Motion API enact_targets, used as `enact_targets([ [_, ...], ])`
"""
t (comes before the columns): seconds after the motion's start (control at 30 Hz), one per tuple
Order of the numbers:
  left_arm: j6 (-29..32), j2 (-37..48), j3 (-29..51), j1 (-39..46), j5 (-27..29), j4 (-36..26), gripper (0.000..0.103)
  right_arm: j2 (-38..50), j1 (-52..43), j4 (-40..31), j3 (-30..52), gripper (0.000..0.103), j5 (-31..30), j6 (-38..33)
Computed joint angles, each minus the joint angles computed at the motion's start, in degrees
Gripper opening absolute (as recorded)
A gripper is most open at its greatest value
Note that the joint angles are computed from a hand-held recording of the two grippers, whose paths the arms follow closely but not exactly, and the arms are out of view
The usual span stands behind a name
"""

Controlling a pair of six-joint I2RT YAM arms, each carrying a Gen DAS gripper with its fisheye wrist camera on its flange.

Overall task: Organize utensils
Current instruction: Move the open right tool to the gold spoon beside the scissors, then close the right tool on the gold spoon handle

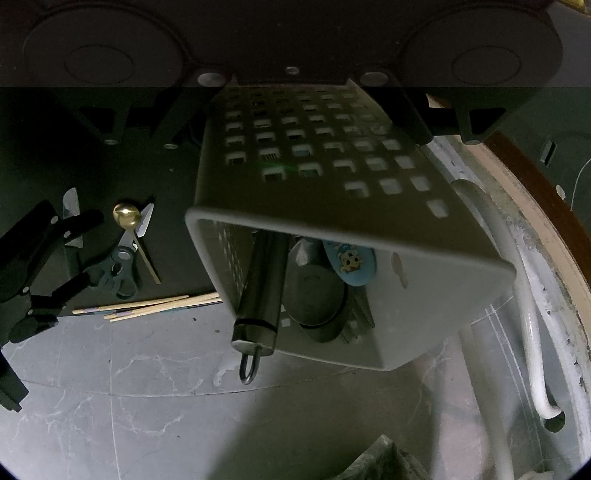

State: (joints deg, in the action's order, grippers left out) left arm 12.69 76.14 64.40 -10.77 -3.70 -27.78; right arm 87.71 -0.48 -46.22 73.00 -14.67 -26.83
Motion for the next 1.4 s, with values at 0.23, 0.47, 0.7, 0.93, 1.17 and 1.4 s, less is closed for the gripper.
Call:
enact_targets([
  [0.23,-0.27,0.14,0.24,-0.26,-0.36,-0.16,0.084,0.32,1.82,3.70,-1.69,0.096,2.46,-4.65],
  [0.47,-0.19,0.07,0.12,-0.21,-0.31,-0.11,0.084,2.60,4.75,9.47,-1.97,0.095,0.46,-4.37],
  [0.7,-0.22,0.08,0.03,-0.18,-0.23,0.05,0.084,9.91,6.87,12.87,3.49,0.094,-2.12,-2.42],
  [0.93,-0.43,0.30,0.28,-0.22,-0.16,-0.11,0.084,16.84,8.31,12.51,10.44,0.094,-4.81,-2.77],
  [1.17,-0.89,0.51,0.66,0.26,0.22,-0.40,0.084,25.97,7.37,-1.83,26.39,0.083,-9.16,-11.48],
  [1.4,-1.54,0.61,0.32,0.02,-0.26,-0.22,0.084,30.41,7.58,-4.90,33.83,0.082,-6.63,-15.11],
])
